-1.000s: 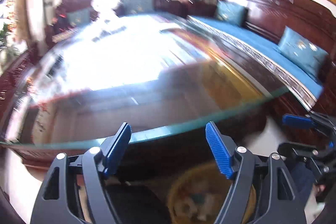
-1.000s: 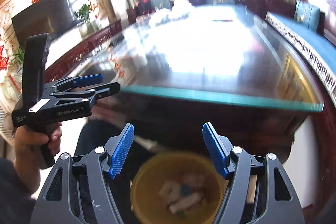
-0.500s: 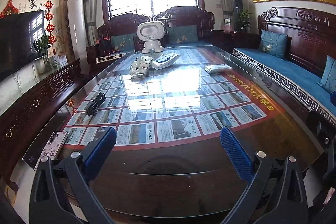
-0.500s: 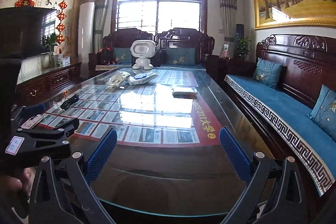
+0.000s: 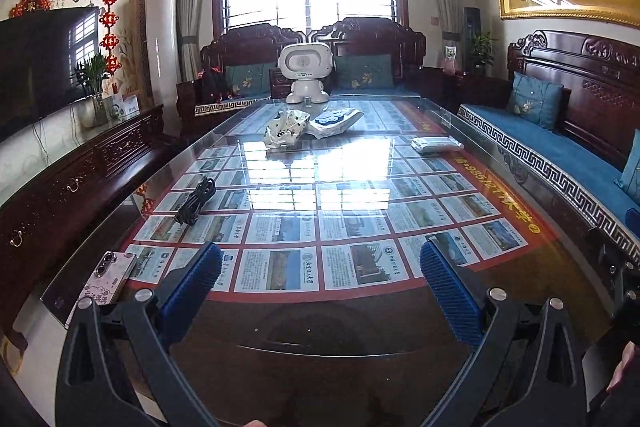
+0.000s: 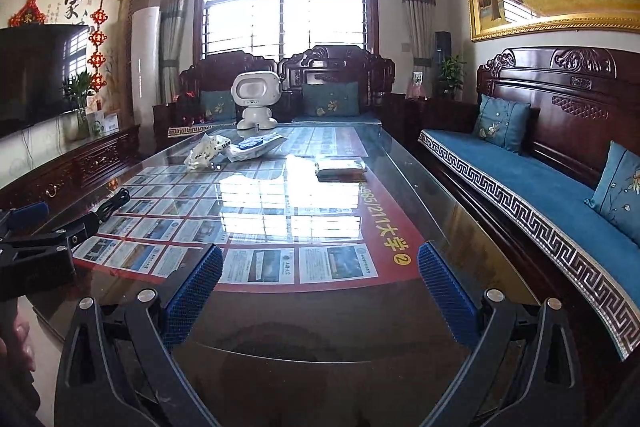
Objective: Collect trash
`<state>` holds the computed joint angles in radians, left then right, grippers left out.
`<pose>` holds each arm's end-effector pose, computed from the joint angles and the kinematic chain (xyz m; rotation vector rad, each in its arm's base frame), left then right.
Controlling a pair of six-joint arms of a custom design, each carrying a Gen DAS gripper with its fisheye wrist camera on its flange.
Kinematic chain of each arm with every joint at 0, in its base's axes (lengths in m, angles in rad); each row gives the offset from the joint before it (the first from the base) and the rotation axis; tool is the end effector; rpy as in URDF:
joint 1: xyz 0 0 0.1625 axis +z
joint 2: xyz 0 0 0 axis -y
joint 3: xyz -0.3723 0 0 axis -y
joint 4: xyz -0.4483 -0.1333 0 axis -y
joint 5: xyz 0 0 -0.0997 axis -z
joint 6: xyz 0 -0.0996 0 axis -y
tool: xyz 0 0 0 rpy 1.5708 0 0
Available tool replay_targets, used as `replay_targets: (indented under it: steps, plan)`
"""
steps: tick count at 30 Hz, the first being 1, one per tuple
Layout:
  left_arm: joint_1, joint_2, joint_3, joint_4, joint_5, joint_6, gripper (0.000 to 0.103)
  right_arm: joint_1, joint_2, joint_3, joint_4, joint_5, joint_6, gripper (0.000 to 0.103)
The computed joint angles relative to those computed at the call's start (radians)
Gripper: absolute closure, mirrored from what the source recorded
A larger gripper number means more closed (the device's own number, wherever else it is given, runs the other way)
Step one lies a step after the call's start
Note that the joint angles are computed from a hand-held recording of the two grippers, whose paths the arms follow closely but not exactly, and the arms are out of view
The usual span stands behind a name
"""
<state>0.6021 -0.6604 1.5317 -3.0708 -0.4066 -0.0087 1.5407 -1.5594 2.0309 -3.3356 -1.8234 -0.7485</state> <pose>-0.4384 -0.5740 0.0746 0.5622 2.0379 -1.2322 0.0926 -0.5267 0.4006 0.5448 -2.0184 1.3533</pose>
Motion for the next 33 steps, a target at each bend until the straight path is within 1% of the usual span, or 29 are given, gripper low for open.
replay_targets:
  steps: [2, 7, 10, 11, 14, 16, 19, 20, 21, 26, 33]
  plan:
    - [0.002, -0.001, -0.004, 0.012, -0.003, -0.012, 0.004, 0.003, 0.001, -0.002, 0.006, -0.011, 0.002, 0.008]
    - [0.006, -0.017, 0.004, 0.053, -0.049, -0.046, 0.004, 0.002, -0.009, 0.001, 0.036, -0.008, 0.02, 0.008]
    - [0.012, -0.034, 0.008, 0.101, -0.084, -0.099, 0.004, 0.006, -0.01, 0.0, 0.049, -0.021, 0.018, 0.008]
    - [0.013, -0.038, 0.01, 0.105, -0.09, -0.109, 0.004, 0.006, -0.011, -0.001, 0.055, -0.024, 0.018, 0.008]
    - [0.011, -0.029, -0.002, 0.095, -0.07, -0.102, 0.004, 0.005, -0.018, 0.0, 0.067, -0.027, 0.022, 0.008]
    - [0.012, -0.029, -0.009, 0.103, -0.069, -0.101, 0.004, 0.004, -0.02, 0.0, 0.071, -0.027, 0.023, 0.008]
    - [0.016, -0.045, -0.001, 0.101, -0.115, -0.122, 0.004, 0.004, -0.02, -0.002, 0.072, -0.033, 0.02, 0.008]
    - [0.015, -0.048, 0.0, 0.101, -0.119, -0.13, 0.004, 0.003, -0.02, -0.003, 0.073, -0.036, 0.022, 0.008]
    - [0.014, -0.049, 0.001, 0.098, -0.121, -0.129, 0.004, 0.003, -0.019, -0.005, 0.073, -0.039, 0.025, 0.008]
    - [0.007, -0.04, -0.008, 0.094, -0.082, -0.1, 0.004, -0.003, -0.026, -0.011, 0.099, -0.04, 0.053, 0.008]
    - [0.004, -0.04, -0.009, 0.077, -0.067, -0.082, 0.004, 0.003, -0.024, -0.011, 0.119, -0.043, 0.05, 0.008]
